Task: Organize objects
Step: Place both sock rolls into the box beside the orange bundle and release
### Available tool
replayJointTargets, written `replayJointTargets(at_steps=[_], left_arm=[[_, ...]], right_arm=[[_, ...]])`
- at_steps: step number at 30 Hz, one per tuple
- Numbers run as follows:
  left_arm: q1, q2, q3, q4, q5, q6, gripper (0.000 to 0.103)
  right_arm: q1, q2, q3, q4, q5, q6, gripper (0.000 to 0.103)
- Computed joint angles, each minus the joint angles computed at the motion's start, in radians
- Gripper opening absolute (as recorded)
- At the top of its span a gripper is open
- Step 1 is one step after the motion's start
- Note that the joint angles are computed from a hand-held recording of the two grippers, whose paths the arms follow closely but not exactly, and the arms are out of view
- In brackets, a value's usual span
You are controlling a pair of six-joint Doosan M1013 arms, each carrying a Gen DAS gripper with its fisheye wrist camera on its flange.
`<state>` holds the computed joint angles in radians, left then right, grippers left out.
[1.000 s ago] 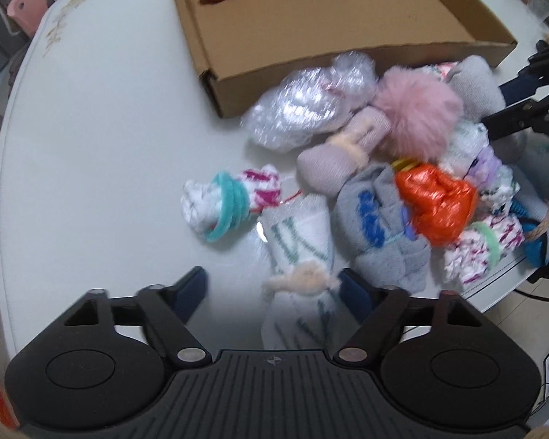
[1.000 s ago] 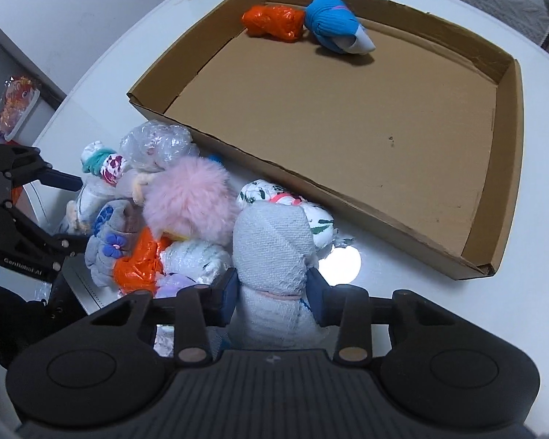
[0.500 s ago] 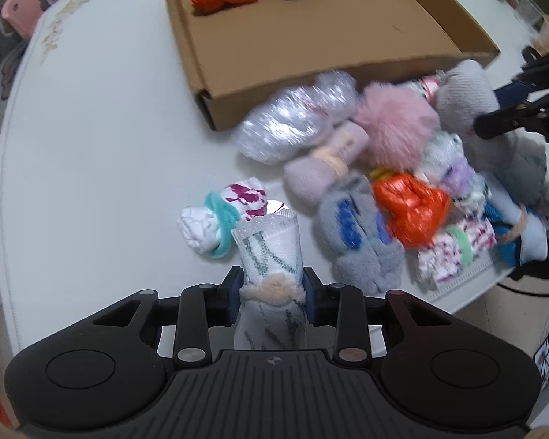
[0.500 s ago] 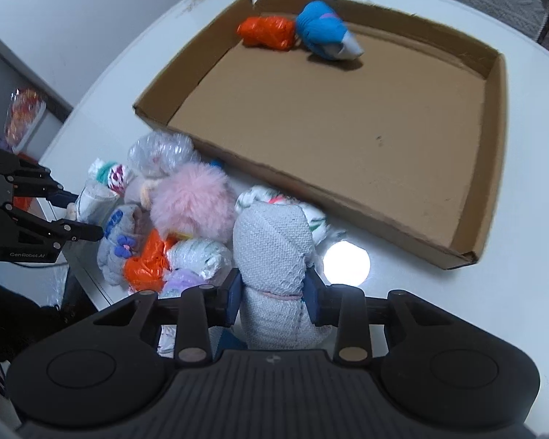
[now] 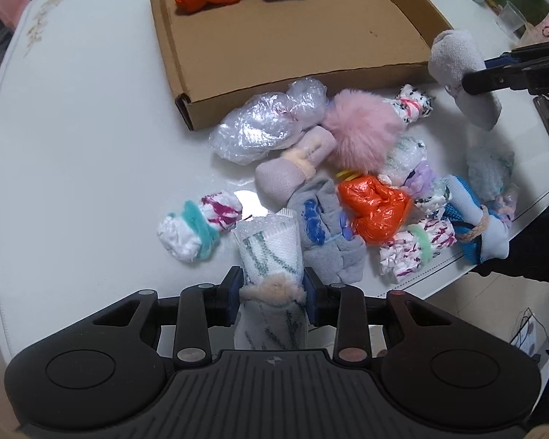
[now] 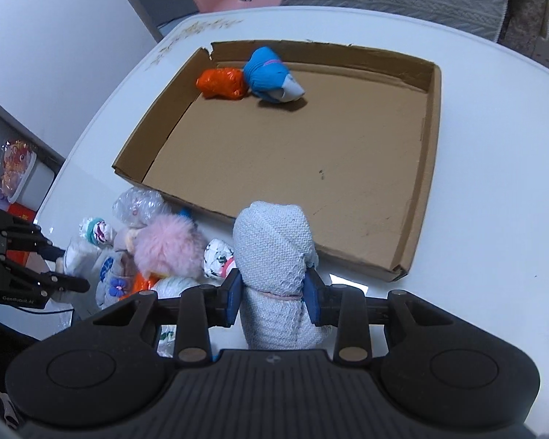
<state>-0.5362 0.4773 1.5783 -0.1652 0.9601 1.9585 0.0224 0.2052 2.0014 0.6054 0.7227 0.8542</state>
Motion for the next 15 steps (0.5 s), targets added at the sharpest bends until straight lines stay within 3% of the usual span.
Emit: replayJointTargets(at_steps=[4,9,15], left_arm=[[-0.009,-0.037,0.009,-0.061,-0.022,-0.001,0.041],[-0.019,-0.053,-0.024,-0.074,-0.14,0.018,0.041],[-0.051,0.007,-0.152,-0.025,-0.209,-0.067,0.041]], right_arm=[[-0.019,-0.015,0.004,0.054,-0.002,-0.039,0.032],[-0.042,-0.033,-0.001,0.102,-0.025,-0.081,0.032],[-0.033,-0.02,-0.074,0.12,-0.054,-0.108,0.032]])
